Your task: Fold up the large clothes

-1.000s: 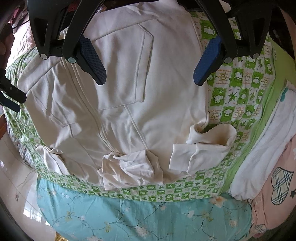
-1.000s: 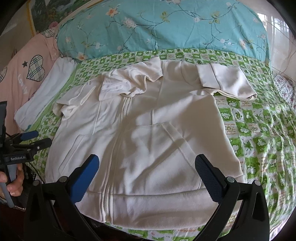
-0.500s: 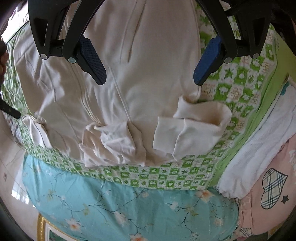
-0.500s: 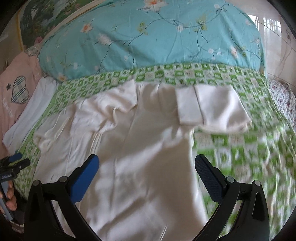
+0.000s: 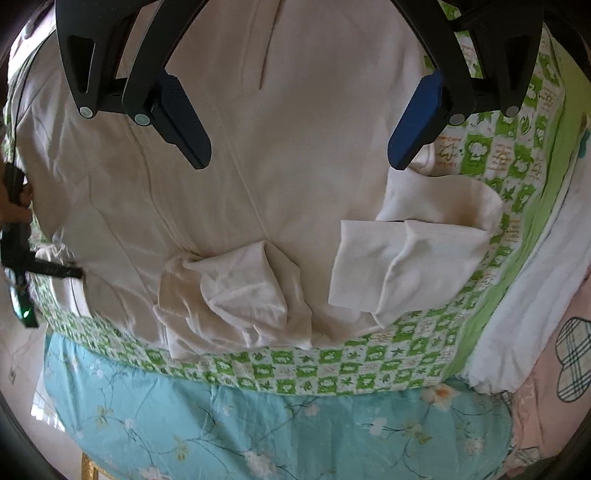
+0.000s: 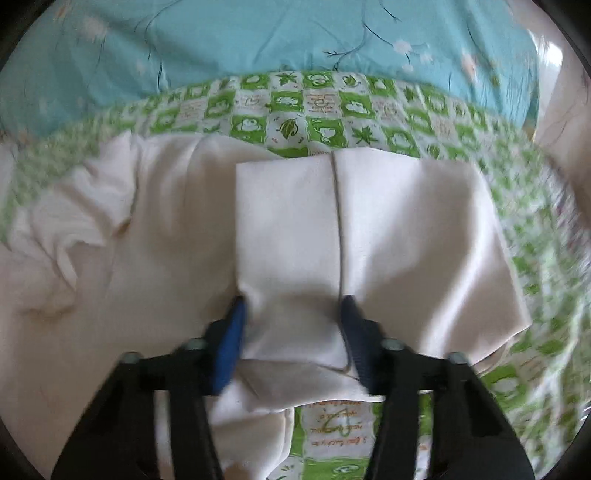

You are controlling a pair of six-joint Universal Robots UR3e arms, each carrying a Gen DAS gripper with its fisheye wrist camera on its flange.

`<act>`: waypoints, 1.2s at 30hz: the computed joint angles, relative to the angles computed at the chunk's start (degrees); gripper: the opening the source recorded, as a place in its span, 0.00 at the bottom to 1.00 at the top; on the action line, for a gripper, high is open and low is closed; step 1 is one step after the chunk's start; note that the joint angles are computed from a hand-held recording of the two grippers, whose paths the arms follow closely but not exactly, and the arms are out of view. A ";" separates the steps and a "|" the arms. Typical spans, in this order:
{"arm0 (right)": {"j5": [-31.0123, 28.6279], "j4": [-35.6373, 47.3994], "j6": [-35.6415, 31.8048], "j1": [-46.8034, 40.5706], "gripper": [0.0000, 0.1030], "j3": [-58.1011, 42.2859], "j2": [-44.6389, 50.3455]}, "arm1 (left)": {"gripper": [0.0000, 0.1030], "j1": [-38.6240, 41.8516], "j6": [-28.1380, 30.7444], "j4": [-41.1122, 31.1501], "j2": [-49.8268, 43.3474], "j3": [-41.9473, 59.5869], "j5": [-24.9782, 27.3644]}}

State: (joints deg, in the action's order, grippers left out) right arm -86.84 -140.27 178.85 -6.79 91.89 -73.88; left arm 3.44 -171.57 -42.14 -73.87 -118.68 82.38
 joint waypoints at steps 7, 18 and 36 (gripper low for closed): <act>14.36 -0.85 2.68 -4.72 0.16 8.23 -13.05 | 0.94 1.02 1.24 0.97 -0.40 -1.40 -3.94; 33.51 -8.01 13.91 17.76 0.16 -4.55 3.23 | 0.94 21.63 15.20 -19.67 17.42 -7.35 -22.29; 42.89 -18.67 23.29 19.52 0.35 -5.12 13.83 | 0.94 15.32 7.44 -4.69 -6.70 -1.61 -21.41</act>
